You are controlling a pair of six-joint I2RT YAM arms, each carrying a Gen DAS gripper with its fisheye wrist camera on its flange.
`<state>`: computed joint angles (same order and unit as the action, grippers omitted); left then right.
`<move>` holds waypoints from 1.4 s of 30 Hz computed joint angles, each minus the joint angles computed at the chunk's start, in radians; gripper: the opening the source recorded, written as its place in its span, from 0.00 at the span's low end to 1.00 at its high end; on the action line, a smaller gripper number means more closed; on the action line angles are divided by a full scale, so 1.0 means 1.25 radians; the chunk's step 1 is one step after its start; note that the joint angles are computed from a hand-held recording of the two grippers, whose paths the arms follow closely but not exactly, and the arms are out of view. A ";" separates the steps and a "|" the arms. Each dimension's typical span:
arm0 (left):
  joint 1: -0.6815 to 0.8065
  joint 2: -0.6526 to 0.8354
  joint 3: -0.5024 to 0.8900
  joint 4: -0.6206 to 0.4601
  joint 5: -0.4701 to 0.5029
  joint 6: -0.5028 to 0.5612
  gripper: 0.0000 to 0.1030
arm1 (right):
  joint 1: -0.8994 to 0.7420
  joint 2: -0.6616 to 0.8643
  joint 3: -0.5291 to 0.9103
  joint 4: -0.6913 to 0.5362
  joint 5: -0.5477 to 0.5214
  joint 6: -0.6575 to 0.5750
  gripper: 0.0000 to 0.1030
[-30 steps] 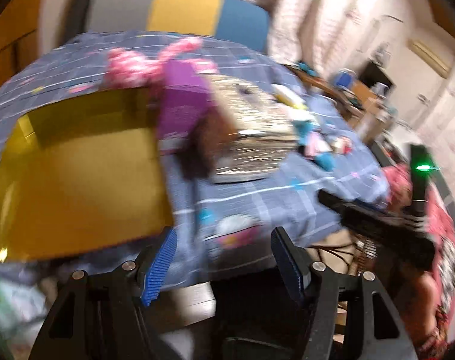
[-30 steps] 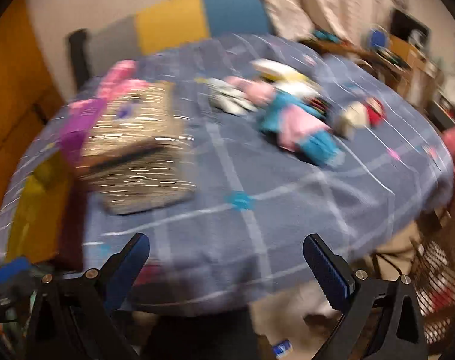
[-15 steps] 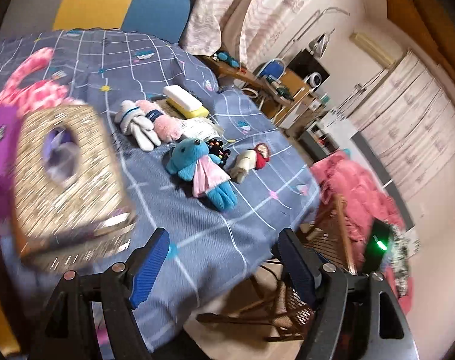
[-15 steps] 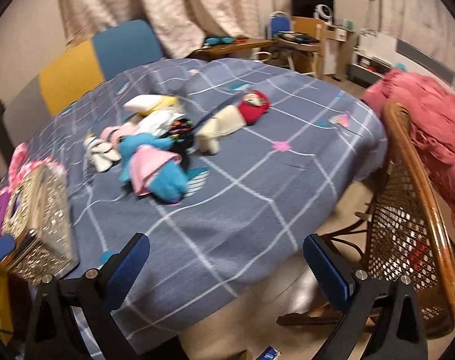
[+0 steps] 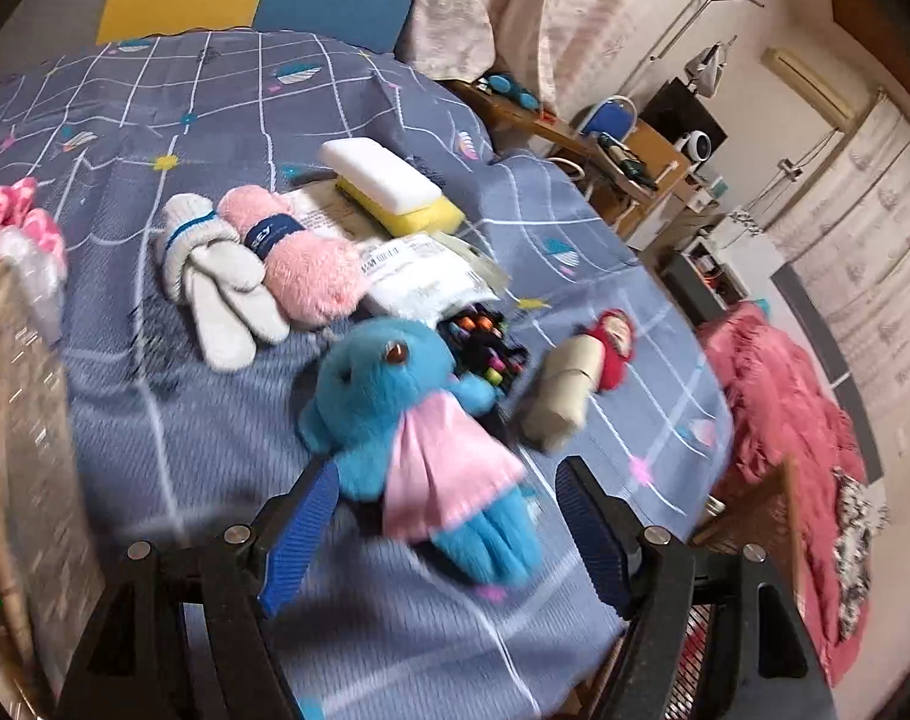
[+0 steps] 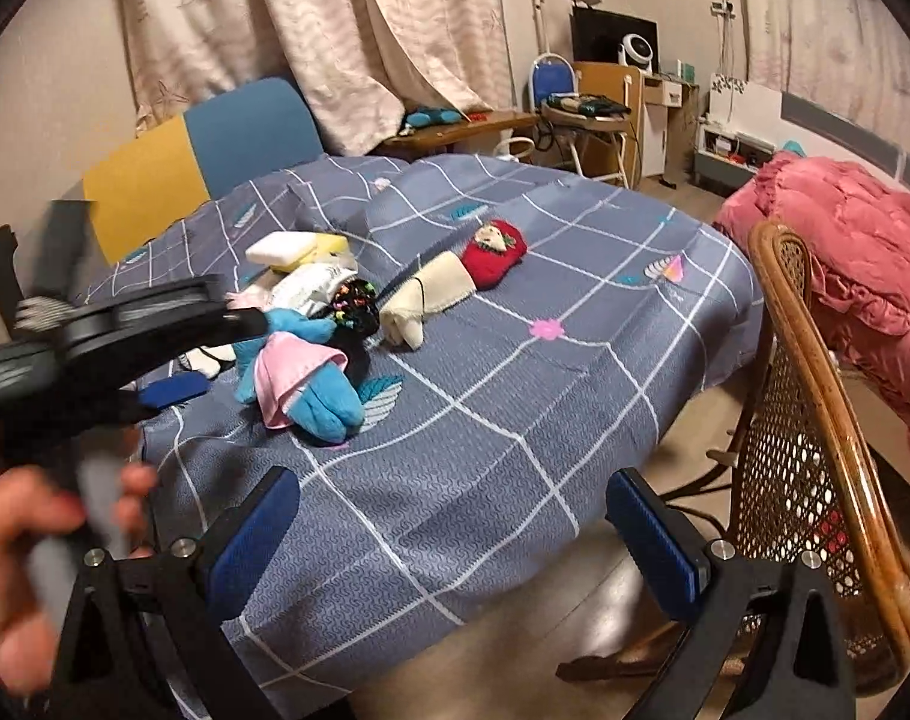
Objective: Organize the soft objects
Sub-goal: 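Grasp the blue bear plush with the left tool while the right tool grasps the black hair ties, then carry the blue bear and hair ties into the gold tray and release both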
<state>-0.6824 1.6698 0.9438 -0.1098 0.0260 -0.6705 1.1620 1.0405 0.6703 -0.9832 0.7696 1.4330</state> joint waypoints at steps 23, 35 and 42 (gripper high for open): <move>0.044 -0.063 -0.141 0.110 0.145 -0.046 0.23 | -0.381 -0.111 -0.112 0.486 -0.159 -0.529 0.92; -0.093 -0.537 -0.352 -0.041 0.019 0.031 0.23 | -0.583 0.485 0.238 0.632 -0.443 -0.814 0.65; -0.024 -0.866 -0.401 -0.244 -0.014 0.059 0.23 | -0.583 0.686 0.420 0.487 -0.439 -0.797 0.63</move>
